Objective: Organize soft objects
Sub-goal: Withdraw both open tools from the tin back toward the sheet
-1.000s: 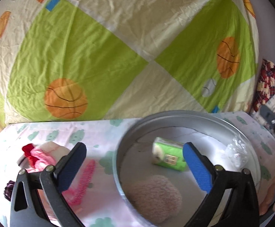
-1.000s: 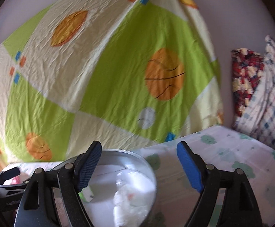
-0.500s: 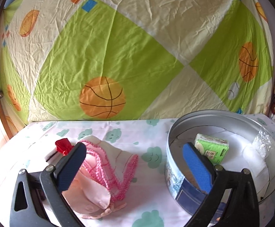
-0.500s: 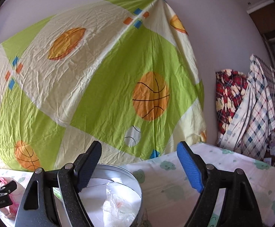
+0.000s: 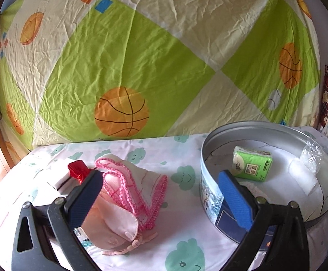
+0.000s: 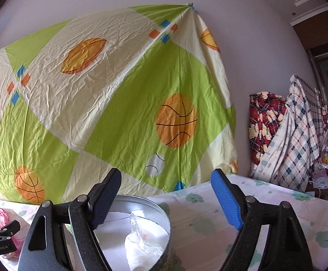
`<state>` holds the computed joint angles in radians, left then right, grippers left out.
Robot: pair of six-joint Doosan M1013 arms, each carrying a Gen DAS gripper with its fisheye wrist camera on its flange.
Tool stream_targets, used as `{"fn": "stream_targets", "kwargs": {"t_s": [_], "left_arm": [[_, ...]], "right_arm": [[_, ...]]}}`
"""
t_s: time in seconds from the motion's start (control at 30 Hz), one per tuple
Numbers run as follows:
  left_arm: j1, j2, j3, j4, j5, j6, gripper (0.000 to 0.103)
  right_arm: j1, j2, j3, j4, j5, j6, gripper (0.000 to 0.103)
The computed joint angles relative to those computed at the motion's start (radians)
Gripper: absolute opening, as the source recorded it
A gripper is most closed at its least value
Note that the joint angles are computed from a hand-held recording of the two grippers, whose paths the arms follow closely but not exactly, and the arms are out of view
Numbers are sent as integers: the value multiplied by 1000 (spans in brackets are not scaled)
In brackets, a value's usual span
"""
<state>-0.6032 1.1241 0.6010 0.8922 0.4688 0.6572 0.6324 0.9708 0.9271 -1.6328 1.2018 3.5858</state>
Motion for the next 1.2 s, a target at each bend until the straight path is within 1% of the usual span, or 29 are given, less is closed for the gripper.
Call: {"fn": "stream_targets", "kwargs": {"t_s": [0.1,0.13,0.2,0.3,0.47,0.57,0.63,0.77,0.97,1.1,1.2], "left_arm": [[5,-12,23,9,-11,-4,103],[8,-17,33,0,-18,1,103],[16,-27,50,-20,-31,12,103],[23,-35,65,-6,-20,-8,103],[42,-39,69,-66,-3,30,103],[52,-48,90,-45,-12,10,103],[60,-53,101,-49,-15,21,103],[83,-67,124,-101,-26,42,103],[115,-73,135,-137,-8,48,103],[135,-69,125,-198,24,92,103],[148,-65,115,-220,48,106,103]], "right_arm": [[8,-1,1,3,28,13,83],[10,-3,2,14,27,18,83],[13,-13,14,35,-4,49,83],[19,-17,16,55,-32,77,83],[31,6,-27,64,-60,12,83],[39,23,-61,75,-97,-21,83],[43,36,-86,79,-125,-42,83],[54,72,-158,102,-189,-108,83],[64,140,-299,188,-305,-271,83],[64,195,-417,309,-374,-420,83],[63,243,-518,408,-397,-541,83]]}}
